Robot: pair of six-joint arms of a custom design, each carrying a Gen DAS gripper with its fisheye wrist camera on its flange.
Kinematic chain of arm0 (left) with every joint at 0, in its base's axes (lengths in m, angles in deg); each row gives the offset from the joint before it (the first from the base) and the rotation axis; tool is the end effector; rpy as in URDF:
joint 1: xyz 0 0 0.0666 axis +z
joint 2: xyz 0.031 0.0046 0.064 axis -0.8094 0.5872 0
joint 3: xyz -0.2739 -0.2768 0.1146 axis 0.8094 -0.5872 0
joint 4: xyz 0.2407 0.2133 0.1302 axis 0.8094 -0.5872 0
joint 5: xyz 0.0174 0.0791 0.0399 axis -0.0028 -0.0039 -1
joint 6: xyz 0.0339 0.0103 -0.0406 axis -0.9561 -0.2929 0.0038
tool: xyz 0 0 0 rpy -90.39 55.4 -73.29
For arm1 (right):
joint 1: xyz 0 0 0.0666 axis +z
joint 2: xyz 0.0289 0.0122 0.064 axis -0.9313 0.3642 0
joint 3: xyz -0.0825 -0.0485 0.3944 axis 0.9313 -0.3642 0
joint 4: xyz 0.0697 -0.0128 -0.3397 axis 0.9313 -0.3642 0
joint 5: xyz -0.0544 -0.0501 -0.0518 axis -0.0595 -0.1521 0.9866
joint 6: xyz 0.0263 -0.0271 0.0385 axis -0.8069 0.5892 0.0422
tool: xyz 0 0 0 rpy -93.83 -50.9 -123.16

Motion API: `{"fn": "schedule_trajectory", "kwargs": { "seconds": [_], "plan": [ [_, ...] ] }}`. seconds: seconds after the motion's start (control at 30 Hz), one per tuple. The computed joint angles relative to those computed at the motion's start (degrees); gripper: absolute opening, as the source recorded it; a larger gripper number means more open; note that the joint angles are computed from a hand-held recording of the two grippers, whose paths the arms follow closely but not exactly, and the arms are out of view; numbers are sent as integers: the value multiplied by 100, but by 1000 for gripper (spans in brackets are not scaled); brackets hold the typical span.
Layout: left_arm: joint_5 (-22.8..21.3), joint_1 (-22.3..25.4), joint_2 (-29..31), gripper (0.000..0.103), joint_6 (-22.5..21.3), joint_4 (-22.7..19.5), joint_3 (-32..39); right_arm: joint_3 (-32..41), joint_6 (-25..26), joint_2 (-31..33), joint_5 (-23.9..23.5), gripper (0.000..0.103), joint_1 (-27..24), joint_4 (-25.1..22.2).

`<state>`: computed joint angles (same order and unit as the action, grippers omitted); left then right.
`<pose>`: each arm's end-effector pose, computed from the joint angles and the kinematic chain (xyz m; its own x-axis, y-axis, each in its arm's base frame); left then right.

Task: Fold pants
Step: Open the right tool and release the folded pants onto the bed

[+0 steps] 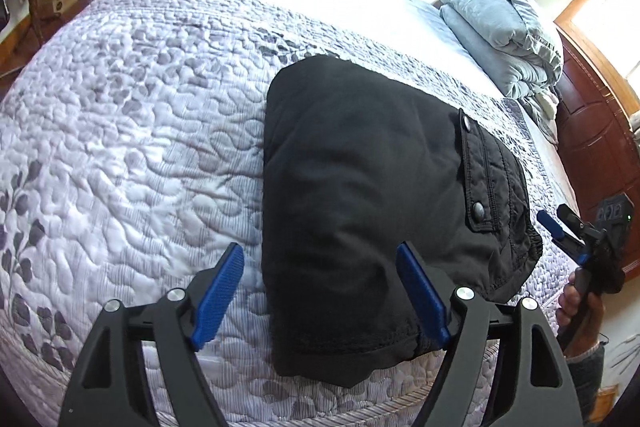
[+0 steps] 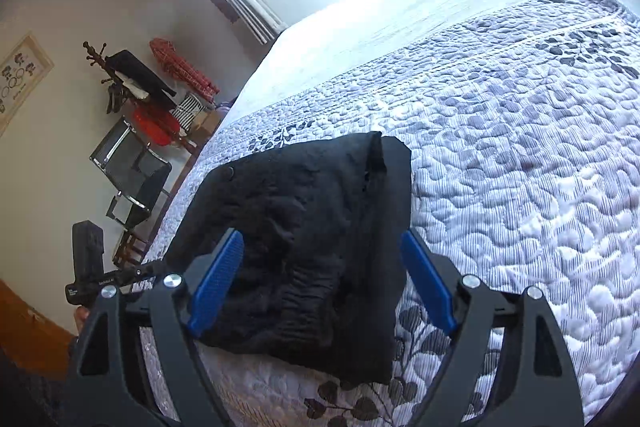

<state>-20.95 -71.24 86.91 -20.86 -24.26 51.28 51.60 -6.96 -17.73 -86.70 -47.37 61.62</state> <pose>0.4749 -0.1577 0.3500 -0.9031 0.0435 -0.4273 0.2095 0.9130 -0.3500 0.2178 0.0920 0.3064 -0.7760 0.3291 -0.5381 -0.0429 0.8236 0.5656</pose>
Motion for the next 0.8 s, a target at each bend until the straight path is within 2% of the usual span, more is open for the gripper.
{"fn": "schedule_trajectory", "kwargs": {
  "seconds": [0.1, 0.17, 0.2, 0.23, 0.27, 0.3, 0.37, 0.43, 0.57, 0.7, 0.8],
  "plan": [
    [-54, 2, 240, 79, 15, -202, 309, 259, 268, 468, -52, 75, 9, -141],
    [11, 51, 390, 79, 104, -218, 457, 395, 264, 831, -176, 63, -29, -68],
    [23, 70, 474, 79, 135, -261, 547, 434, 216, 965, -267, 61, -46, -4],
    [43, 88, 545, 78, 170, -273, 616, 470, 204, 1089, -347, 55, -95, 9],
    [129, 110, 625, 78, 170, -274, 690, 496, 198, 1196, -362, 41, -92, 54],
    [199, 115, 689, 78, 150, -309, 763, 493, 225, 1256, -408, 37, -92, 128],
    [450, 118, 843, 68, 119, -419, 938, 539, 306, 1332, -341, 27, -53, 141],
    [472, 97, 915, 68, 184, -447, 1034, 623, 460, 1348, -204, 24, 2, 61],
    [412, 22, 1010, 65, 252, -442, 1247, 573, 427, 1203, -174, 19, -131, 161],
    [175, -94, 1084, 65, 94, -413, 1306, 478, 379, 1371, -194, 18, -227, 293],
    [41, -130, 980, 65, -5, -186, 1092, 400, 384, 1441, -128, 18, -170, 368]
  ]
}}
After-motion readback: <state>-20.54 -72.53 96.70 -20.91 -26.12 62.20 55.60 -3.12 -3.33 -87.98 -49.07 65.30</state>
